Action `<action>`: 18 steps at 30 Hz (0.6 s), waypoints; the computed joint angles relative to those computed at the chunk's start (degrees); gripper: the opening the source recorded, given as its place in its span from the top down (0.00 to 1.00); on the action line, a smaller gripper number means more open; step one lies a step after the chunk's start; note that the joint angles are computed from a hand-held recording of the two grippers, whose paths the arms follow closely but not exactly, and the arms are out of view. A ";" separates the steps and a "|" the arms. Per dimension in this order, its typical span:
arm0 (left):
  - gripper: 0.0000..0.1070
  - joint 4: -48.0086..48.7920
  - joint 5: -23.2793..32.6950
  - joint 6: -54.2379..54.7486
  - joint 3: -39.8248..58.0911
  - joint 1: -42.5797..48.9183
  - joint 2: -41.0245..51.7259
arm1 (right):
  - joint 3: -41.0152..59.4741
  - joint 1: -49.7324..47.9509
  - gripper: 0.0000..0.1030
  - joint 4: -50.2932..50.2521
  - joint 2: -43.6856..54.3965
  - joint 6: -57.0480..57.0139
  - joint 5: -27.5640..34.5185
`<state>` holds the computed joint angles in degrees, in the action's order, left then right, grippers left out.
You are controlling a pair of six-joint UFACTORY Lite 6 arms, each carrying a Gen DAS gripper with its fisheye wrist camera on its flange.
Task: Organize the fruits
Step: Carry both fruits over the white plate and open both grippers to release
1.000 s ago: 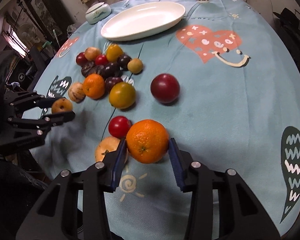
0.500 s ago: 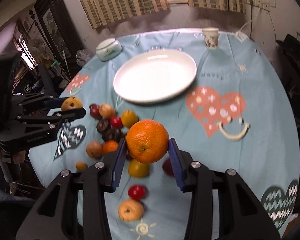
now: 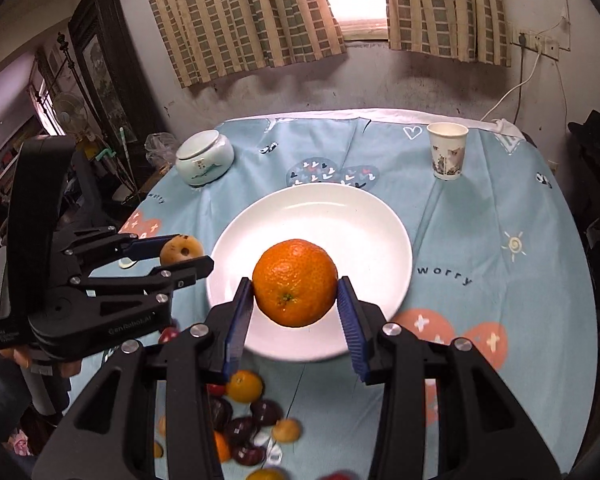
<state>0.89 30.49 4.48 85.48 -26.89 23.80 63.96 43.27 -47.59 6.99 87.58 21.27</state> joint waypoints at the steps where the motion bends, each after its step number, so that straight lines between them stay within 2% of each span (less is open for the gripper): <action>1: 0.63 0.88 0.35 -1.17 2.21 0.15 2.74 | 1.57 -1.49 0.58 1.33 2.43 -1.95 -1.04; 9: 0.62 3.14 2.42 -4.22 14.51 1.62 17.33 | 12.71 -7.53 0.58 15.06 18.97 -18.41 -5.16; 10: 0.55 3.03 2.23 -3.95 15.22 1.71 18.15 | 13.93 -7.95 0.58 17.04 20.52 -20.60 -5.29; 11: 0.45 3.77 1.77 -4.55 15.51 1.67 18.55 | 15.93 -8.32 0.57 19.64 22.54 -23.70 -4.53; 13: 0.36 4.40 0.70 -4.88 15.69 1.73 18.79 | 19.42 -9.40 0.57 26.10 25.59 -31.01 -3.00; 15: 0.35 4.21 0.82 -4.73 16.12 1.95 19.22 | 20.43 -10.32 0.57 28.85 26.87 -34.01 -3.12; 18: 0.35 4.68 0.60 -5.60 14.96 2.48 18.61 | 19.90 -10.54 0.57 25.92 26.21 -31.64 -3.09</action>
